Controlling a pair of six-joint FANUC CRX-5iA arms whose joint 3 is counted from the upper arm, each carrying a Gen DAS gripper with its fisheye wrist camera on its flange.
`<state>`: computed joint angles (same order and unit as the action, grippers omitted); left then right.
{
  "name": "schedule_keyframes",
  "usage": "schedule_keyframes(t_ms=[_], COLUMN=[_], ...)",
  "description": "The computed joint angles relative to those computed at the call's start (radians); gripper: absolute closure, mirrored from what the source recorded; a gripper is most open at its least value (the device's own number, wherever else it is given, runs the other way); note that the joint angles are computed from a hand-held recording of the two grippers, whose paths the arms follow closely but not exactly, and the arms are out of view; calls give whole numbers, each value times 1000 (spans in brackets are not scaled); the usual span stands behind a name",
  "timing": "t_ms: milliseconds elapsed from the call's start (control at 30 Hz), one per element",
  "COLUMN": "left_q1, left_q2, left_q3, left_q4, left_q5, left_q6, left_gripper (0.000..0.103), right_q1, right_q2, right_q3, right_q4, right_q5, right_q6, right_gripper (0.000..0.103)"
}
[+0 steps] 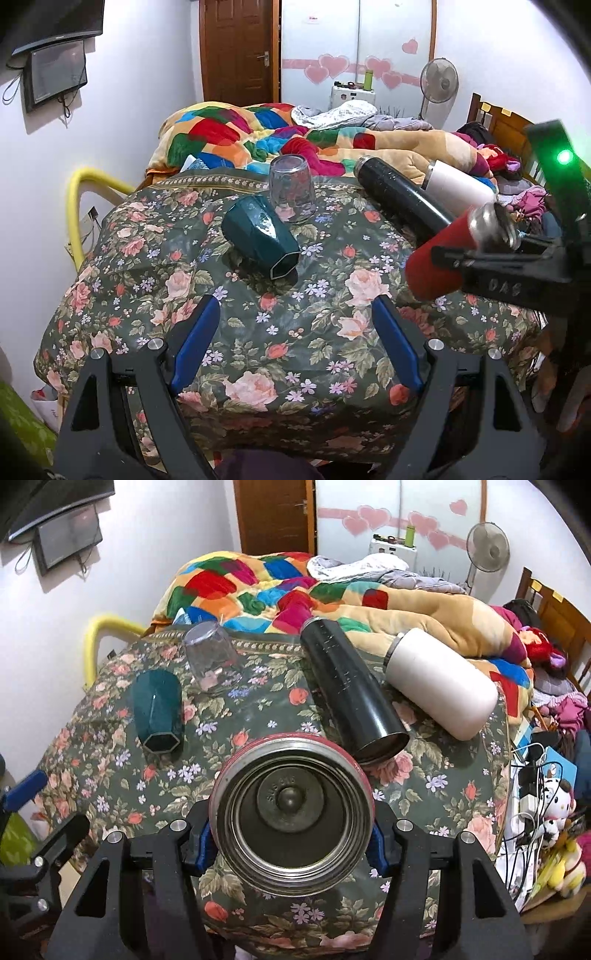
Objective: Flip cup upright
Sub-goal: 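Lift and rotate the red bottle with the right tool, open end up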
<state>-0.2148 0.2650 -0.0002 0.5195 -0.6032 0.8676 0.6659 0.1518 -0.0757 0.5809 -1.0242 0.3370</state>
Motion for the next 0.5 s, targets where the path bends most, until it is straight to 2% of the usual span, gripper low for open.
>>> schedule_keyframes(t_ms=[233, 500], left_q1=[-4, 0], left_q2=[12, 28], left_q3=[16, 40], left_q4=[-22, -56], left_q5=[-12, -29], left_q6=[30, 73], left_gripper=[19, 19], right_q1=[-13, -23], right_q2=[40, 87], right_q3=[37, 75], right_q4=[-73, -42], right_q5=[-8, -18], right_q6=[66, 107], right_gripper=[44, 44])
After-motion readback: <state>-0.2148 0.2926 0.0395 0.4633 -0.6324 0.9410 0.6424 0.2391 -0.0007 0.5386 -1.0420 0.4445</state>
